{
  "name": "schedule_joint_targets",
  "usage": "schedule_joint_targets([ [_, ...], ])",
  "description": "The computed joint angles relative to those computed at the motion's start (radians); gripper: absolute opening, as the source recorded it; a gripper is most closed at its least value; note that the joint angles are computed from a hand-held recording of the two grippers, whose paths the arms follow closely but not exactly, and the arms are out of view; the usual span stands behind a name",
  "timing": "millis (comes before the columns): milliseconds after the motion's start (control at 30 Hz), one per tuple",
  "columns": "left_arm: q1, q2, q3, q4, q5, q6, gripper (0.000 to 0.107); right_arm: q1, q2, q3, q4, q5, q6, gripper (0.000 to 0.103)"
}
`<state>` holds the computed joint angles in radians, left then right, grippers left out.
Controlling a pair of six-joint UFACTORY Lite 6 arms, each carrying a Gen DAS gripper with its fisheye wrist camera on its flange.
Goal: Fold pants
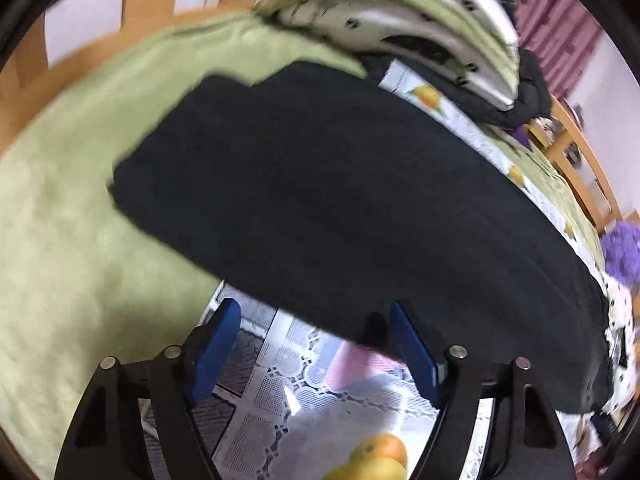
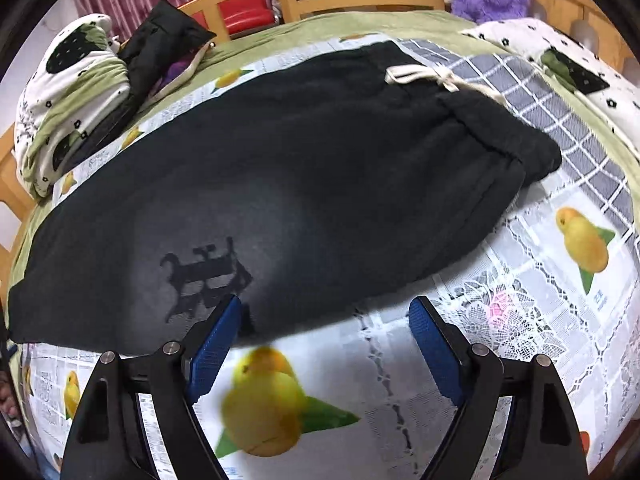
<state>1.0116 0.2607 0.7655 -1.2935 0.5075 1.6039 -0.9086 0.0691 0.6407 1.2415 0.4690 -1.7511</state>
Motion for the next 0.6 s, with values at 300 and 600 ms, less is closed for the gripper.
schedule_joint_targets([
  [300, -0.07, 0.015, -0.039, -0.304, -0.065, 0.255, 0.067, 0.116, 0.077, 0.025, 0.243, -0.054, -0.139, 0.072],
  [600, -0.012, -0.028, -0.046, -0.335, -0.023, 0.291, 0.014, 0.064, 0.029, 0.011, 0.2, 0.059, -0.098, 0.017],
])
